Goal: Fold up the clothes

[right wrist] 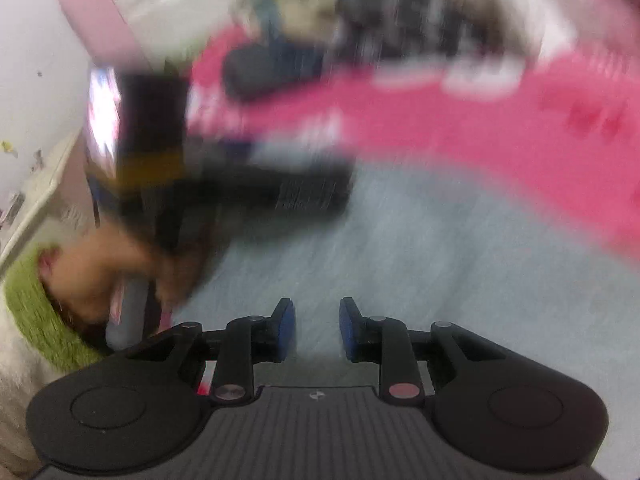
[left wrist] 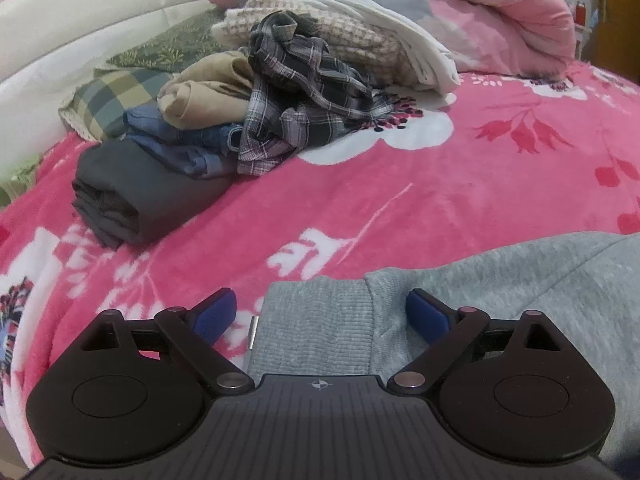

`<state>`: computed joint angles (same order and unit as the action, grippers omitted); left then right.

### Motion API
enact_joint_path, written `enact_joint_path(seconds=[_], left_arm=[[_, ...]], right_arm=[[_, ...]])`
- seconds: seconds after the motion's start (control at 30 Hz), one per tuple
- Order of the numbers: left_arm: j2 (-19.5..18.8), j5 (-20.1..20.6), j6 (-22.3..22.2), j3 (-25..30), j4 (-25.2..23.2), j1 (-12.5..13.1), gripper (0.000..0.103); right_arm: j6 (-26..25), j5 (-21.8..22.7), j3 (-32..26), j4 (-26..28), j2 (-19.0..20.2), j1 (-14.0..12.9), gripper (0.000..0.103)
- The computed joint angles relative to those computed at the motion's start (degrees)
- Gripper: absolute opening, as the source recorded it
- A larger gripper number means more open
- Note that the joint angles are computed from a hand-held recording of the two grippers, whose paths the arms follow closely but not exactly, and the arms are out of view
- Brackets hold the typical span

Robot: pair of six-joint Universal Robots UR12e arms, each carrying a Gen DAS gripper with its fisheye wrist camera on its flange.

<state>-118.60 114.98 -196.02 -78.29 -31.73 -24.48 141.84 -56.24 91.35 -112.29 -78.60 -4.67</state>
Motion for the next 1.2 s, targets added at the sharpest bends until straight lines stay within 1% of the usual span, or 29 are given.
enact_joint_path(seconds=[0.07, 0.1, 0.13, 0.2, 0.23, 0.27, 0.3, 0.33, 0.37, 0.4, 0.43, 0.47, 0.5, 0.57, 0.6, 0.63, 0.67, 0.7, 0.73, 0.8, 0.87, 0.9, 0.97, 1.0, 1.03, 1.07, 1.1, 1.2], left_arm=[[0.0, 0.6, 0.2, -0.2, 0.7, -0.1, 0.094], [0.0, 0.6, 0.2, -0.2, 0.8, -0.1, 0.094], [0.0, 0.6, 0.2, -0.2, 0.8, -0.1, 0.094], [0.0, 0.1, -0.2, -0.3, 0.7, 0.0, 0.094], [0.1, -0.1, -0.5, -0.2, 0.5, 0.1, 0.094], [0.1, -0.3, -0.9, -0.2, 0.3, 0.2, 0.095], [0.1, -0.4, -1.3, -0.2, 0.1, 0.2, 0.096], [0.2, -0.5, -1.7, -0.2, -0.2, 0.2, 0.097], [0.2, -0.5, -2.2, -0.1, -0.4, 0.3, 0.097], [0.2, -0.4, -2.4, -0.2, -0.4, 0.2, 0.097], [0.2, -0.3, -2.4, -0.2, -0.4, 0.2, 0.097], [0.2, -0.2, -2.4, -0.3, -0.2, 0.2, 0.097], [0.2, 0.0, -2.2, -0.3, -0.1, 0.1, 0.097], [0.2, 0.4, -1.9, -0.4, 0.2, 0.0, 0.097], [0.1, 0.6, -1.7, -0.3, 0.1, 0.0, 0.097], [0.0, 0.8, -1.5, -0.1, 0.0, -0.1, 0.098], [0.0, 1.1, -1.2, 0.0, -0.1, -0.1, 0.098], [-0.1, 1.2, -1.1, 0.0, -0.2, -0.2, 0.098], [0.0, 1.1, -1.2, 0.0, -0.2, -0.1, 0.098], [0.1, 1.2, -1.4, -0.1, -0.1, -0.2, 0.098], [0.0, 1.5, -1.2, -0.2, 0.1, -0.2, 0.098], [0.0, 1.5, -1.2, -0.2, 0.1, -0.2, 0.098], [0.1, 1.0, -1.5, -0.2, 0.1, -0.1, 0.098], [0.2, 0.7, -1.8, -0.3, 0.2, 0.0, 0.098], [0.2, 0.5, -2.1, -0.4, 0.2, 0.0, 0.098], [0.2, 0.2, -2.5, -0.4, 0.1, 0.1, 0.098], [0.2, 0.3, -2.6, -0.3, 0.0, 0.1, 0.098], [0.1, 0.6, -3.0, -0.1, -0.5, 0.0, 0.100]], right_arm=[[-3.2, 1.4, 7.5, -8.6, -4.2, -1.3, 0.027], [-5.4, 2.0, 10.2, -10.3, -6.4, -2.3, 0.028], [-8.5, 2.7, 12.1, -10.0, -8.5, -3.5, 0.028], [-12.3, 5.2, 12.6, -5.4, -10.6, -5.8, 0.026], [-11.4, 6.1, 12.6, -6.0, -11.1, -6.9, 0.026], [-8.5, 6.1, 11.9, -9.0, -10.5, -7.5, 0.026], [-4.4, 5.8, 11.9, -14.4, -10.0, -7.9, 0.027], [-0.1, 4.7, 11.0, -18.7, -8.6, -7.9, 0.027], [3.6, 1.7, 10.1, -21.3, -7.1, -7.8, 0.027], [6.5, -1.4, 8.7, -22.0, -5.7, -7.6, 0.028], [8.1, -3.7, 8.3, -20.4, -4.8, -7.7, 0.028], [8.5, -5.6, 8.1, -18.7, -4.3, -8.0, 0.028], [6.4, -5.2, 9.4, -17.1, -5.3, -8.9, 0.027], [0.3, -3.4, 13.5, -16.8, -8.5, -11.4, 0.027], [-0.7, -3.5, 14.8, -15.5, -10.3, -12.2, 0.028], [-1.3, -3.7, 14.8, -13.0, -11.4, -12.8, 0.028], [-2.2, -3.6, 14.3, -10.0, -12.4, -13.7, 0.028], [-1.5, -4.0, 13.4, -8.6, -12.5, -13.9, 0.028], [-0.5, -3.1, 12.2, -9.5, -12.1, -14.1, 0.028], [2.7, -1.3, 10.8, -14.8, -11.3, -14.3, 0.028], [6.9, -4.3, 9.7, -24.7, -8.8, -13.2, 0.032], [9.0, -7.3, 8.8, -28.0, -7.0, -12.6, 0.033], [12.2, -15.4, 7.5, -29.1, -4.2, -11.9, 0.033], [12.7, -17.3, 7.5, -27.1, -3.4, -12.6, 0.032], [12.7, -16.8, 8.9, -26.5, -4.0, -13.9, 0.032], [11.8, -13.9, 11.8, -28.4, -5.9, -15.9, 0.032], [10.3, -11.9, 13.4, -27.9, -7.7, -17.5, 0.032], [6.1, -9.6, 17.0, -24.6, -12.8, -21.6, 0.032]])
